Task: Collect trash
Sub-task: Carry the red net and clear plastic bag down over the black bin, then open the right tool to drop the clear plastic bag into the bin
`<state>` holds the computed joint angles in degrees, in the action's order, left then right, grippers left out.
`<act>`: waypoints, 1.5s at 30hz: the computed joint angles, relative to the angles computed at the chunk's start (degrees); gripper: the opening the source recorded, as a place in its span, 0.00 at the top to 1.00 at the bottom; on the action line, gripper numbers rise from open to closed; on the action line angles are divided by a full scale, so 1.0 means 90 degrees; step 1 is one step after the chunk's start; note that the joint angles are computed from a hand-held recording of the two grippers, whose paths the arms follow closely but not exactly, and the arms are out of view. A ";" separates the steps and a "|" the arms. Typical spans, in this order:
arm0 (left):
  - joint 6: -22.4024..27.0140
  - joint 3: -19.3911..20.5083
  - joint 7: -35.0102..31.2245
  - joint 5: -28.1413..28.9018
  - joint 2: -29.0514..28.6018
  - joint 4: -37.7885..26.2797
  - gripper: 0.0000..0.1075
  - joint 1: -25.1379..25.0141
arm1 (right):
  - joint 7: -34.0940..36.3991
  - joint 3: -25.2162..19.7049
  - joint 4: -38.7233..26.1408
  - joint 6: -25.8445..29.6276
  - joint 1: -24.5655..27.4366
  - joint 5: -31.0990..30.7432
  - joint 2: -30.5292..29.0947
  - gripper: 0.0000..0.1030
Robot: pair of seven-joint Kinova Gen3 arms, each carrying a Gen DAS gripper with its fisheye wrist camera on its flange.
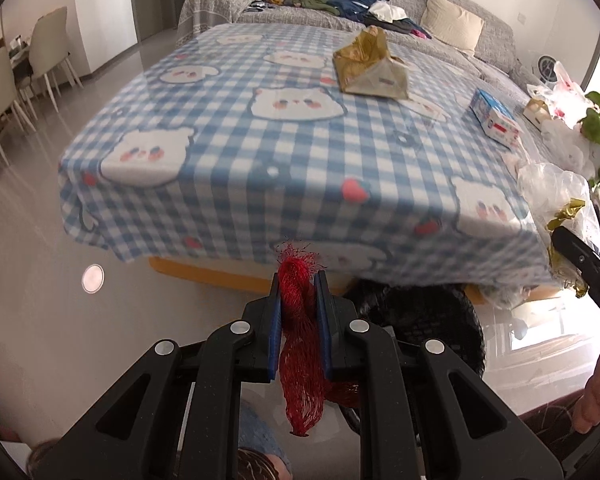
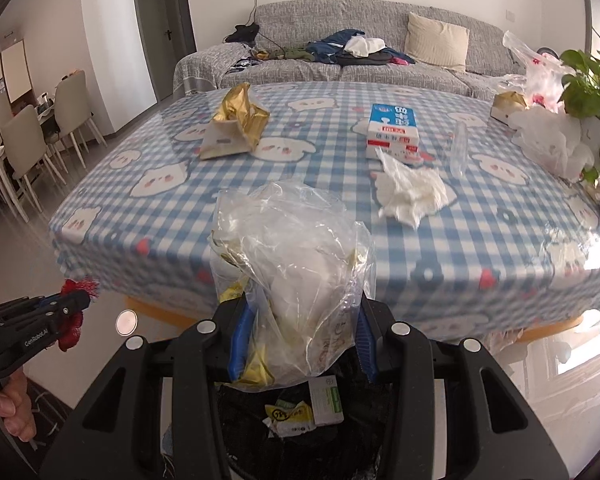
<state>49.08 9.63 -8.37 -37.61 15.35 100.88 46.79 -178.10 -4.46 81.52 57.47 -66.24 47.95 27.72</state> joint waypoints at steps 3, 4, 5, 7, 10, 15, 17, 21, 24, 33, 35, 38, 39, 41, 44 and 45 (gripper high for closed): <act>-0.0020 0.0037 0.0176 -0.0053 0.0003 0.0094 0.87 0.0131 | -0.0138 -0.0024 0.0088 0.0079 -0.0131 0.0035 0.0003 0.61; -0.0033 0.0045 0.0212 -0.0063 0.0002 0.0118 0.87 0.0153 | -0.0185 -0.0045 0.0128 0.0074 -0.0151 0.0023 0.0004 0.61; -0.0051 0.0051 0.0292 -0.0099 0.0006 0.0166 0.87 0.0203 | -0.0230 -0.0055 0.0132 0.0102 -0.0183 0.0016 0.0018 0.61; -0.0103 0.0052 0.0425 -0.0167 0.0014 0.0245 0.87 0.0266 | -0.0321 -0.0084 0.0205 0.0078 -0.0210 -0.0010 0.0026 0.61; -0.0158 0.0073 0.0571 -0.0160 0.0033 0.0395 0.87 0.0321 | -0.0482 -0.0121 0.0345 -0.0027 -0.0253 -0.0039 0.0027 0.61; -0.0232 0.0093 0.0782 -0.0167 0.0071 0.0558 0.87 0.0432 | -0.0642 -0.0140 0.0420 -0.0071 -0.0366 -0.0050 0.0127 0.61; -0.0225 0.0100 0.0844 -0.0163 0.0114 0.0586 0.87 0.0476 | -0.0717 -0.0147 0.0457 -0.0147 -0.0404 -0.0059 0.0187 0.61; -0.0310 0.0073 0.0946 -0.0162 0.0199 0.0669 0.87 0.0536 | -0.0752 -0.0131 0.0465 -0.0176 -0.0487 -0.0125 0.0327 0.61; -0.0347 0.0036 0.1018 -0.0181 0.0307 0.0698 0.87 0.0599 | -0.0837 -0.0097 0.0524 -0.0258 -0.0502 -0.0210 0.0419 0.61; -0.0767 -0.0218 0.1016 -0.0118 0.0724 0.0783 0.87 0.0616 | -0.0722 0.0000 0.0627 -0.0603 -0.0311 -0.0661 0.0724 0.60; -0.0838 -0.0312 0.1053 -0.0204 0.0779 0.0790 0.87 0.0708 | -0.0657 0.0024 0.0611 -0.0679 -0.0281 -0.0771 0.0805 0.60; -0.0998 -0.0414 0.1116 -0.0334 0.0833 0.0820 0.86 0.0814 | -0.0496 0.0069 0.0530 -0.0702 -0.0275 -0.0909 0.0927 0.60; -0.1032 -0.0433 0.1110 -0.0356 0.0862 0.0819 0.86 0.0833 | -0.0449 0.0081 0.0518 -0.0716 -0.0272 -0.0958 0.0952 0.60; -0.1053 -0.0443 0.1029 -0.0312 0.0927 0.0784 0.86 0.0823 | -0.0356 0.0106 0.0493 -0.0746 -0.0264 -0.1046 0.1012 0.60; -0.1065 -0.0482 0.0931 -0.0232 0.0980 0.0744 0.86 0.0823 | -0.0281 0.0165 0.0487 -0.0832 -0.0252 -0.1147 0.1038 0.60; -0.1052 -0.0488 0.0896 -0.0200 0.0995 0.0731 0.86 0.0829 | -0.0299 0.0199 0.0508 -0.0884 -0.0265 -0.1148 0.1032 0.58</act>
